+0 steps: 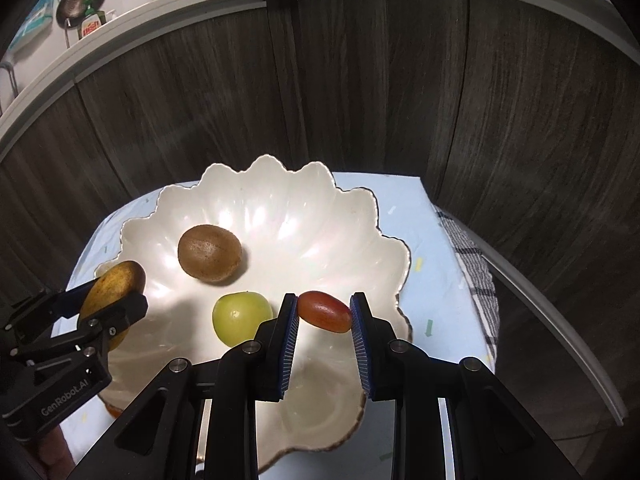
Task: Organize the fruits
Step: 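Carry the mango and red date over the white bowl with both tools, then open both tools to drop the mango and date into the bowl, then withdraw both tools from the bowl toward the remaining fruits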
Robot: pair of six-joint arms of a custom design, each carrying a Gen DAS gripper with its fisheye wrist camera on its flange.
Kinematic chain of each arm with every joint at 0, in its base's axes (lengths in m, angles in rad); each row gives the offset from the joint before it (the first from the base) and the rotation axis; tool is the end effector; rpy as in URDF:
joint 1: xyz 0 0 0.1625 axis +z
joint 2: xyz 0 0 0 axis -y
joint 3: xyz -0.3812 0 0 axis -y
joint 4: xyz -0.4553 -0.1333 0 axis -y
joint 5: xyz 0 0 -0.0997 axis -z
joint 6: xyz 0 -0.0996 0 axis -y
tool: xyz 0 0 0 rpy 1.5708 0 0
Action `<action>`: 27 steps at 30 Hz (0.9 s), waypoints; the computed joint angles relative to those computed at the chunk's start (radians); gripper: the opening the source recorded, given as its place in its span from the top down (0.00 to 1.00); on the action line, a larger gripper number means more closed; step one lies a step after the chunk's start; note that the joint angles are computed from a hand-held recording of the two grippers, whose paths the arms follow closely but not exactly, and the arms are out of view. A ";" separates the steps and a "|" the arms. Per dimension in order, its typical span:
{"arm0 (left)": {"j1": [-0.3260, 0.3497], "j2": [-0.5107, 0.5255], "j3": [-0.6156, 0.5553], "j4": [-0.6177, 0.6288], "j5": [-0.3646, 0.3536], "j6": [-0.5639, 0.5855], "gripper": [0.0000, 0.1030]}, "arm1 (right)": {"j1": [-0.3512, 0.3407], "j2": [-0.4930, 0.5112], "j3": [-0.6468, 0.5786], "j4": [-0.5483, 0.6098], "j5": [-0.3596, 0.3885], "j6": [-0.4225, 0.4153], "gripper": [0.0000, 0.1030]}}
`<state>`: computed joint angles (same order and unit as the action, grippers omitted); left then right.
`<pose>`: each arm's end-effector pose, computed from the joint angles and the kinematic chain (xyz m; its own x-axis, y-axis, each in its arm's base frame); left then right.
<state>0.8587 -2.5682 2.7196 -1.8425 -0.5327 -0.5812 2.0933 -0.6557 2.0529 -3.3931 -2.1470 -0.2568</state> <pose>0.0124 -0.3210 0.2624 -0.7339 -0.2007 -0.6489 0.2940 0.7673 -0.5698 0.3210 -0.3991 -0.0885 -0.6958 -0.4169 0.5848 -0.6528 0.7067 -0.2728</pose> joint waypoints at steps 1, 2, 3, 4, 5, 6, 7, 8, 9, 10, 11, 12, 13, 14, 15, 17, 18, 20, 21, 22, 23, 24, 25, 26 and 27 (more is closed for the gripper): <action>0.009 0.011 -0.002 -0.021 -0.013 0.017 0.54 | -0.002 0.001 -0.003 0.006 0.004 0.004 0.73; 0.019 0.027 -0.005 -0.040 -0.021 0.030 0.54 | -0.003 0.004 -0.006 0.010 0.004 0.007 0.73; 0.024 0.041 -0.008 -0.047 -0.024 0.033 0.54 | -0.004 0.007 -0.010 0.012 0.003 0.006 0.73; 0.029 0.053 -0.010 -0.048 -0.025 0.030 0.54 | -0.004 0.009 -0.013 0.013 0.004 0.005 0.73; 0.032 0.060 -0.013 -0.049 -0.026 0.028 0.52 | -0.004 0.010 -0.015 0.015 0.005 0.003 0.73; 0.033 0.062 -0.013 -0.048 -0.025 0.026 0.49 | -0.004 0.011 -0.018 0.018 0.003 0.001 0.72; 0.025 0.052 -0.011 -0.036 -0.012 0.014 0.41 | -0.002 0.011 -0.020 0.021 -0.002 0.001 0.72; 0.014 0.038 -0.010 -0.018 -0.002 -0.002 0.32 | 0.000 0.010 -0.022 0.023 -0.004 0.001 0.71; 0.012 0.039 -0.011 -0.023 0.003 -0.003 0.29 | 0.000 0.008 -0.022 0.026 -0.002 0.002 0.67; 0.005 0.035 -0.014 -0.004 0.012 -0.018 0.25 | 0.000 0.005 -0.021 0.027 0.002 0.003 0.62; -0.003 0.031 -0.018 0.021 0.022 -0.035 0.24 | 0.001 0.006 -0.022 0.022 -0.002 0.003 0.50; -0.005 0.027 -0.020 0.035 0.025 -0.042 0.23 | 0.005 0.007 -0.021 0.009 -0.011 0.001 0.41; -0.011 0.019 -0.024 0.062 0.030 -0.058 0.22 | 0.009 0.008 -0.020 -0.005 -0.019 -0.002 0.37; -0.016 0.012 -0.026 0.083 0.035 -0.073 0.21 | 0.012 0.008 -0.020 -0.014 -0.026 -0.003 0.30; -0.023 0.004 -0.029 0.115 0.042 -0.096 0.20 | 0.016 0.006 -0.018 -0.023 -0.036 -0.001 0.25; -0.039 -0.012 -0.037 0.182 0.055 -0.145 0.14 | 0.021 -0.001 -0.012 -0.029 -0.043 0.006 0.24; -0.052 -0.024 -0.040 0.229 0.064 -0.178 0.12 | 0.024 -0.008 -0.007 -0.026 -0.044 0.012 0.24; -0.082 -0.056 -0.047 0.323 0.075 -0.240 0.10 | 0.029 -0.018 0.003 -0.027 -0.049 0.020 0.24; -0.100 -0.074 -0.052 0.368 0.074 -0.265 0.09 | 0.032 -0.022 0.008 -0.029 -0.048 0.022 0.24; -0.112 -0.088 -0.055 0.401 0.074 -0.284 0.09 | 0.035 -0.027 0.014 -0.033 -0.048 0.025 0.24; -0.131 -0.107 -0.059 0.452 0.076 -0.317 0.07 | 0.040 -0.032 0.021 -0.033 -0.050 0.031 0.24; -0.150 -0.126 -0.062 0.502 0.079 -0.353 0.06 | 0.045 -0.036 0.025 -0.032 -0.051 0.039 0.24; -0.164 -0.139 -0.067 0.543 0.080 -0.384 0.04 | 0.050 -0.042 0.030 -0.030 -0.051 0.047 0.24; -0.179 -0.151 -0.072 0.586 0.079 -0.418 0.04 | 0.057 -0.048 0.037 -0.028 -0.054 0.055 0.24; -0.199 -0.168 -0.079 0.641 0.076 -0.460 0.04 | 0.063 -0.052 0.042 -0.029 -0.058 0.058 0.24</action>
